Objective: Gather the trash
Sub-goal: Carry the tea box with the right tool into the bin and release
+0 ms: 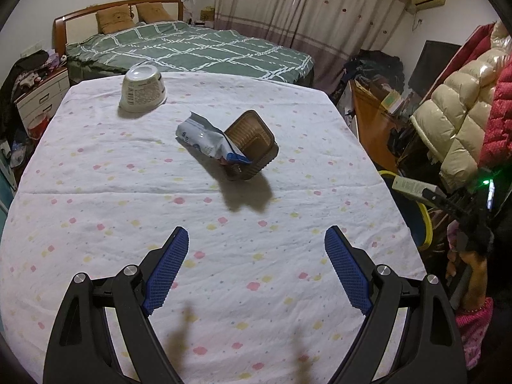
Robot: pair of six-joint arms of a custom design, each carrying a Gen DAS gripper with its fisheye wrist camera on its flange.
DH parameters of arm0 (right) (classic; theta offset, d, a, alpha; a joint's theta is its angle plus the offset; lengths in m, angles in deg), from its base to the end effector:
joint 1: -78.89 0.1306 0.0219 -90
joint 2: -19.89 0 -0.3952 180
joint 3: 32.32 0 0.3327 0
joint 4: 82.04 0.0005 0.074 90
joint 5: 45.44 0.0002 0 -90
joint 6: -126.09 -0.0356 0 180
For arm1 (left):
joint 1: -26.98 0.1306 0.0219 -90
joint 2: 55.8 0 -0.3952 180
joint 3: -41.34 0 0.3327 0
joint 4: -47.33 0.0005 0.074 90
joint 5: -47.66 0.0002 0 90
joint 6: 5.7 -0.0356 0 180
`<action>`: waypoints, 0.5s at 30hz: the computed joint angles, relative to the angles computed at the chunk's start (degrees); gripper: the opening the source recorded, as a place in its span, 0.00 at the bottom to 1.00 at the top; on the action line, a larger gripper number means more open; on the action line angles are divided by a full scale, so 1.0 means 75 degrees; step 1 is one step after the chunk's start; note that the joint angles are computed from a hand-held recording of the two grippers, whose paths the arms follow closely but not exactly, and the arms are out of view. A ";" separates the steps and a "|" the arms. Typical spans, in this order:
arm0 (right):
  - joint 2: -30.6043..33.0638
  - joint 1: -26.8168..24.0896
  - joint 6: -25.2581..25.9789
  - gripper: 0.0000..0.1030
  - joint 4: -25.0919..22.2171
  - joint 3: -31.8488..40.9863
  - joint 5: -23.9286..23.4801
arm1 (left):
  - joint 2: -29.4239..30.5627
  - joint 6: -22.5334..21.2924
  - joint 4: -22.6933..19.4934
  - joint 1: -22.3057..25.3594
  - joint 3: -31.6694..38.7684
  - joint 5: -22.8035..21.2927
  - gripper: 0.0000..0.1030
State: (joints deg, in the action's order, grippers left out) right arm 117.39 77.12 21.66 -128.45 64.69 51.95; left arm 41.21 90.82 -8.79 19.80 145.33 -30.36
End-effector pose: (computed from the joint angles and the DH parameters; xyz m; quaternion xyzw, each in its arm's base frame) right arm 0.4803 -0.0199 0.4396 0.1542 0.9156 -0.0192 0.3709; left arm 0.4667 -0.0667 0.4808 0.0418 0.9318 -0.1385 0.3330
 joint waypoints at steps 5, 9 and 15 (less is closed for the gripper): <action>0.0116 -0.0246 -0.0186 0.76 0.0134 -0.0273 -0.0092 | 0.0222 0.0017 0.0021 -0.0051 0.0198 -0.0194 0.83; -0.0024 -0.0267 -0.0220 0.77 0.0323 -0.0517 -0.0185 | 0.0493 0.0113 0.0059 -0.0016 0.0448 -0.0411 0.83; -0.0083 -0.0232 -0.0283 0.77 0.0287 -0.0533 -0.0276 | 0.0970 0.0238 -0.0006 0.0129 0.1075 -0.0661 0.73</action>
